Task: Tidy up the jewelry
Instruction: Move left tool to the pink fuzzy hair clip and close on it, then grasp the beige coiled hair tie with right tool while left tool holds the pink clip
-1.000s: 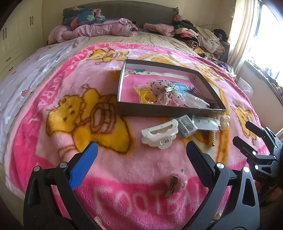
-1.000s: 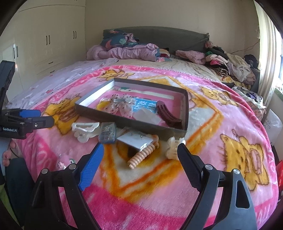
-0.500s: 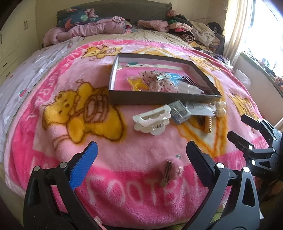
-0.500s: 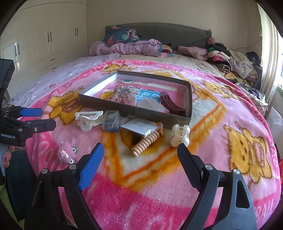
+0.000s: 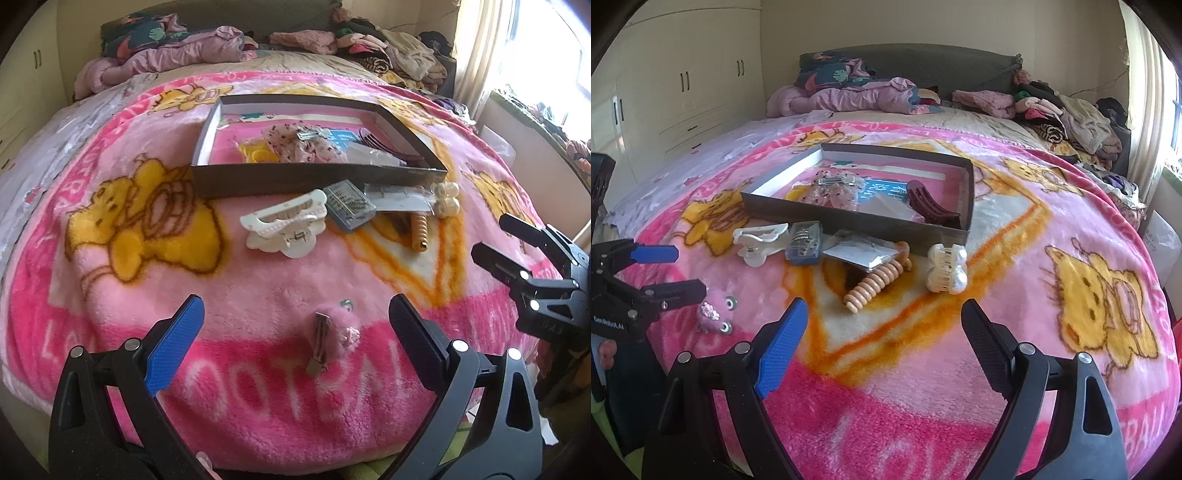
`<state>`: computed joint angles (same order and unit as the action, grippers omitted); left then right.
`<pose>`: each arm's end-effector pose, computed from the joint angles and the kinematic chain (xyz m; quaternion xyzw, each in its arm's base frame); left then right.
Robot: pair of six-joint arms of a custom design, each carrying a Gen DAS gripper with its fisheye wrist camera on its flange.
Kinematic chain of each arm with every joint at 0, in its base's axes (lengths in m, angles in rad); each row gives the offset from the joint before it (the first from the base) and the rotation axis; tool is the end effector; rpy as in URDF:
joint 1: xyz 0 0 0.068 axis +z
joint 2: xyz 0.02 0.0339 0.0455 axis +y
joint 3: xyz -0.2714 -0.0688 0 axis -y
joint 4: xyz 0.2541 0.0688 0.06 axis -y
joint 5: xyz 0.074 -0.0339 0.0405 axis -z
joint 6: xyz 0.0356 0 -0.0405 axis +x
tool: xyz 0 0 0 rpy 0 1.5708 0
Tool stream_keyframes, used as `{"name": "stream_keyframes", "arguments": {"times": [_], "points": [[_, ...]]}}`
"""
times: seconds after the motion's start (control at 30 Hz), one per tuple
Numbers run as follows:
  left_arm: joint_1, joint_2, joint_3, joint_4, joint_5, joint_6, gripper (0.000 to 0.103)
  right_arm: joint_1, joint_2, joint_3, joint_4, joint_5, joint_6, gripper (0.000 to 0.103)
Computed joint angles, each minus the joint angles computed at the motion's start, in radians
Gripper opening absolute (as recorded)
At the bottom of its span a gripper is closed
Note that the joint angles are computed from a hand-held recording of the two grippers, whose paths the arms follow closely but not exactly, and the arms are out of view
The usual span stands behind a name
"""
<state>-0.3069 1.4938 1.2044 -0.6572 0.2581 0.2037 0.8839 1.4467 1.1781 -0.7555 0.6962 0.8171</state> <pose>0.3053 -0.1063 0.2811 0.2766 0.9032 -0.1380 0.2978 0.2079 0.2175 0.2867 0.0618 0.9077 -0.0259 0.4142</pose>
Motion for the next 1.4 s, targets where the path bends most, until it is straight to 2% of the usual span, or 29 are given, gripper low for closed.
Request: {"name": "stream_keyframes", "arguments": {"times": [0.4,0.77,0.87,1.03,1.2,1.27,1.4], "points": [[-0.053,0.027,-0.049,0.041,-0.014,-0.001,0.09,-0.052,-0.009,-0.052,0.035,-0.055,0.02,0.082],[-0.062,0.069,-0.051,0.042,0.011,0.004,0.053,-0.141,0.088,-0.016,0.156,-0.179,-0.074,0.081],[-0.062,0.076,-0.051,0.043,0.016,0.008,0.043,-0.164,0.123,0.003,0.169,-0.205,-0.079,0.069],[-0.053,0.08,-0.049,0.038,0.029,0.017,0.025,-0.198,0.186,0.04,0.174,-0.246,-0.07,0.057],[-0.049,0.079,-0.045,0.032,0.038,0.02,0.024,-0.214,0.213,0.062,0.167,-0.244,-0.086,0.044],[-0.048,0.078,-0.045,0.031,0.038,0.023,0.023,-0.22,0.213,0.06,0.169,-0.249,-0.096,0.031],[-0.045,0.073,-0.045,0.025,0.044,0.022,0.023,-0.229,0.191,0.042,0.165,-0.262,-0.108,0.023]]}}
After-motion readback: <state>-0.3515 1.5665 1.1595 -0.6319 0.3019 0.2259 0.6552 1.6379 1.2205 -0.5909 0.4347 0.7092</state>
